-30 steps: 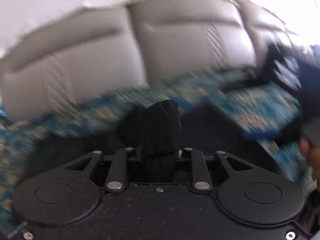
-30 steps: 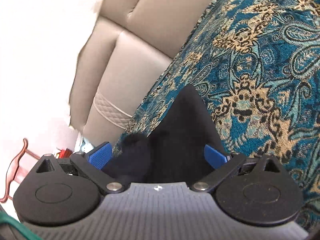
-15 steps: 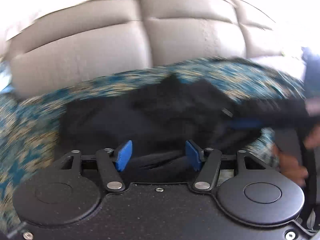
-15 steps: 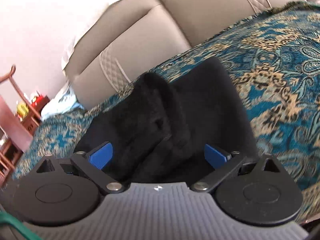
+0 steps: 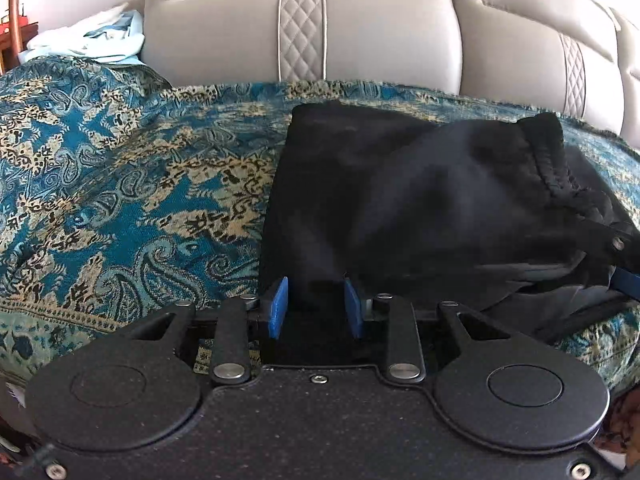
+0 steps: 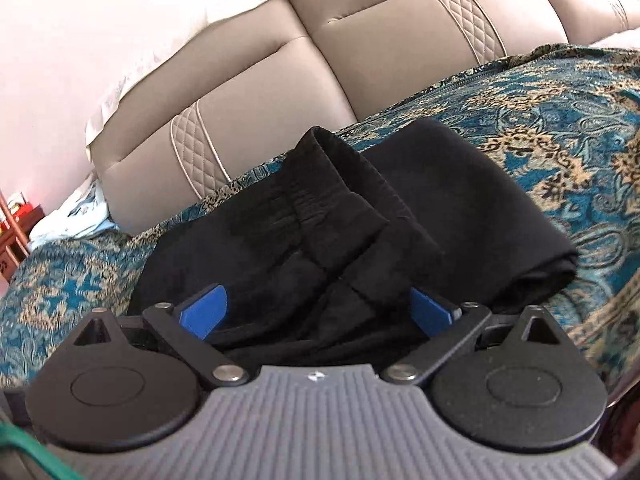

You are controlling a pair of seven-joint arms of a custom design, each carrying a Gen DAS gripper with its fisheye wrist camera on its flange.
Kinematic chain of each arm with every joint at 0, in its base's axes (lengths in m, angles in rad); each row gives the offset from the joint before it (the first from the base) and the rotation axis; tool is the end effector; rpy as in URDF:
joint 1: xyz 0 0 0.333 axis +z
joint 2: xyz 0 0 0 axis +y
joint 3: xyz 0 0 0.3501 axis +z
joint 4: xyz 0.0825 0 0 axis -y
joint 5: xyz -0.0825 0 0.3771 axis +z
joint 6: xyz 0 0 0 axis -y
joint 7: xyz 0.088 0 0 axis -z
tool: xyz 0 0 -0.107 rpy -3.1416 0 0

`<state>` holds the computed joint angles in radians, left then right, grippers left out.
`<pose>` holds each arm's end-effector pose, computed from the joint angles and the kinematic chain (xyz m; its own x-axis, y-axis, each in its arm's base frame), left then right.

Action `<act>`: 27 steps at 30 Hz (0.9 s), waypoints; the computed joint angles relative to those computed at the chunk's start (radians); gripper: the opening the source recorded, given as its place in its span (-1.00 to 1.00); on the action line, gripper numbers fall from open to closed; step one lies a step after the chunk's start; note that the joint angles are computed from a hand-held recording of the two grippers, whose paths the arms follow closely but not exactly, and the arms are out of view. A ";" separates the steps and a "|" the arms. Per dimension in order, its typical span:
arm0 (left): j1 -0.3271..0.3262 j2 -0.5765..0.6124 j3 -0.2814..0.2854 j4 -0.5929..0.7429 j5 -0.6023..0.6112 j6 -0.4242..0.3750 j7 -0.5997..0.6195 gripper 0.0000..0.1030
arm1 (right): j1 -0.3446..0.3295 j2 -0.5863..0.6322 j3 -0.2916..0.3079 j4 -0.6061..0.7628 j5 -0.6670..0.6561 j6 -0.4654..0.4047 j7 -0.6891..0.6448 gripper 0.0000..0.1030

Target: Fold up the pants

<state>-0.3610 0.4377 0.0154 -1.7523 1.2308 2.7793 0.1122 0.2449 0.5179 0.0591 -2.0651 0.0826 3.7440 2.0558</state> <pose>0.6378 -0.2756 0.3991 0.0707 -0.9965 -0.0440 -0.6382 -0.0113 -0.7698 0.6228 0.1779 0.3583 0.0086 -0.8714 -0.4904 -0.4632 0.4312 -0.7743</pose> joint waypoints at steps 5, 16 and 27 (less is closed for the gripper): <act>0.011 0.002 -0.001 -0.006 -0.034 0.027 0.013 -0.42 | 0.072 0.054 -0.057 0.126 0.147 -0.071 -0.017 0.96; -0.016 -0.030 0.028 0.008 -0.004 0.123 0.072 -0.42 | 0.510 0.108 -0.571 0.222 0.452 -0.276 -0.242 -0.39; -0.033 0.188 0.025 0.354 -0.163 0.083 0.376 -0.39 | 0.523 0.106 -0.574 0.143 0.578 -0.177 -0.402 -0.22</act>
<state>-0.3943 0.6257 0.0403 -1.3983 1.0678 2.8620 0.4877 0.7683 0.6237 -0.5148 -1.9225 0.6602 3.5669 1.6538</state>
